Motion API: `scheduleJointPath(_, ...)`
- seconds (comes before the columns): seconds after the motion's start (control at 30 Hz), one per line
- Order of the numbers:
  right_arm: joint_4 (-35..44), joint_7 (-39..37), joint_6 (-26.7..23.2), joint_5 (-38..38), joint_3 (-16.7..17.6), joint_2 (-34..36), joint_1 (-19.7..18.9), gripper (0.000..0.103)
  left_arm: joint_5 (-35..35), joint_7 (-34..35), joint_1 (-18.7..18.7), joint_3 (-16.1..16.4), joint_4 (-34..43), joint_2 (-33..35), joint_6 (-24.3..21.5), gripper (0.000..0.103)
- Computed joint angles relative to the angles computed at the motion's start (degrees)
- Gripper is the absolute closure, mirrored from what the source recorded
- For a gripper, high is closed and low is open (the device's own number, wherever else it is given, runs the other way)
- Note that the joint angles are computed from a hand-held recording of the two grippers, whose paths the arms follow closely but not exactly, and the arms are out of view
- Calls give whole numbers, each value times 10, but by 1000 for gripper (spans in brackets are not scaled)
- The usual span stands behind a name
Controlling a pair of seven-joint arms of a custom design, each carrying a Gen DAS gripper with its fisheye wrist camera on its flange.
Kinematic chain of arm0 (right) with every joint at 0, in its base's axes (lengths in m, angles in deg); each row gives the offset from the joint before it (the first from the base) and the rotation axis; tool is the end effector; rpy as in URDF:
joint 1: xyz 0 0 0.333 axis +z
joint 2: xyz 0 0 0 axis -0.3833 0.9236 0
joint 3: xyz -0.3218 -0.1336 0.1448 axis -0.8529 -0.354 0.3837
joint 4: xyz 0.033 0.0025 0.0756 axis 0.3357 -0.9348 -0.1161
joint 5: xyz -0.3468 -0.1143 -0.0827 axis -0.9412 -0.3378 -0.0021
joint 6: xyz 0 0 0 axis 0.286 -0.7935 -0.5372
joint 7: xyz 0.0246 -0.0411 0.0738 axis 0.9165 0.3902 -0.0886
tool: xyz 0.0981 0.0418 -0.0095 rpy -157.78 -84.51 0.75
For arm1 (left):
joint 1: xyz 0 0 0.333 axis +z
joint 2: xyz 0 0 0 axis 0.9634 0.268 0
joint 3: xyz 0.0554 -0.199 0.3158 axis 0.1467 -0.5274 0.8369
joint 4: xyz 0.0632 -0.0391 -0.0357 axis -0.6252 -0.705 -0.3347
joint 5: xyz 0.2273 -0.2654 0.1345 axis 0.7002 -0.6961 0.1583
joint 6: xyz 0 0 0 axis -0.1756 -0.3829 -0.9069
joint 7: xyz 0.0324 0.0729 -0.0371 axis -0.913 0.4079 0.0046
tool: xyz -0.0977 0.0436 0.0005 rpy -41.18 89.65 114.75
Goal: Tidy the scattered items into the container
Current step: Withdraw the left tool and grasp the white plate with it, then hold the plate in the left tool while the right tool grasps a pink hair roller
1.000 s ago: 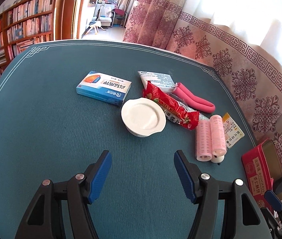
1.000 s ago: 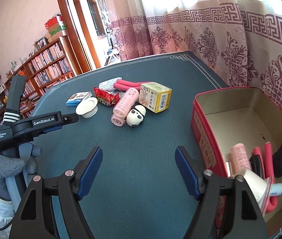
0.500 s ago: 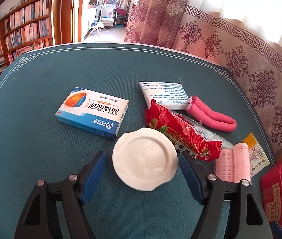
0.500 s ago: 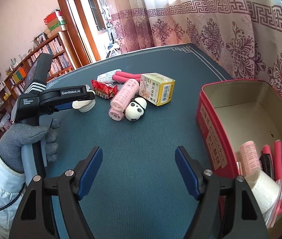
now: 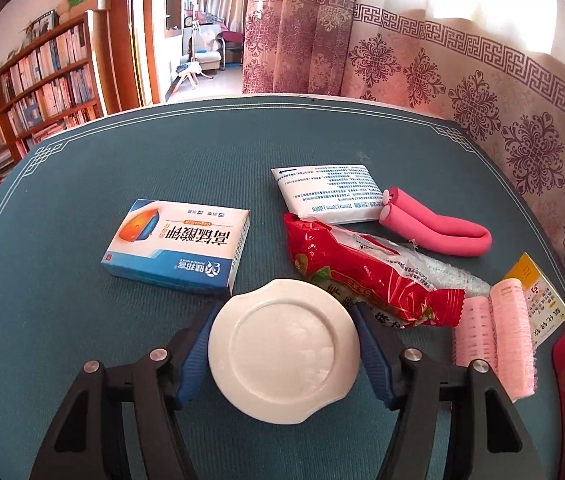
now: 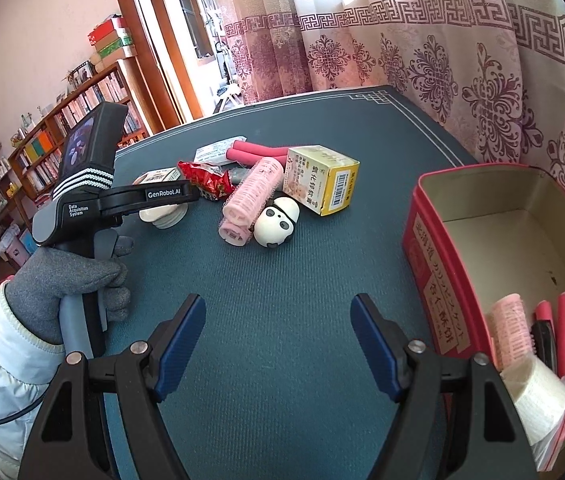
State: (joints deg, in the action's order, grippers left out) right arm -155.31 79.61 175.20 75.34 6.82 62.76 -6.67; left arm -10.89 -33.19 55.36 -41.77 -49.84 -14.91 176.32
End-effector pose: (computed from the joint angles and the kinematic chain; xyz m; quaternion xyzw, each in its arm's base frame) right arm 0.5081 0.0883 0.5164 -0.7105 0.5872 -0.1532 0.3563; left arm 0.6208 -0.2790 0.5005 -0.7102 0.6192 -0.2534 0.2191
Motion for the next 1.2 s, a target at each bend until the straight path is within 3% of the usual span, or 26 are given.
scheduleJointPath(0.4, 95, -10, -43, 37, 17, 56, -16, 25, 40, -53, 12, -13, -100, -77, 57, 35)
scheduleJointPath(0.5, 121, -5, -34, 25, 32, 79, -22, 32, 39, -59, 19, -20, -111, -83, 69, 35)
scheduleJointPath(0.63, 151, 65, -22, -60, 42, 114, -27, 43, 29, -56, 26, -25, -125, -86, 83, 35)
scheduleJointPath(0.77, 176, 166, -23, -172, 33, 150, -27, 48, 17, -52, 30, -26, -133, -86, 93, 35)
scheduleJointPath(0.87, 184, 194, -19, -209, 42, 163, -39, 58, 13, -50, 29, -25, -136, -85, 97, 35)
scheduleJointPath(1.0, 178, 157, -29, -190, 79, 155, -71, 73, 16, -54, 26, -22, -135, -85, 98, 35)
scheduleJointPath(1.1, 167, 75, -59, -105, 107, 134, -96, 74, 23, -60, 24, -21, -138, -92, 98, 35)
scheduleJointPath(1.2, 150, 0, -113, -19, 104, 105, -100, 74, 30, -69, 25, -24, -147, -102, 97, 35)
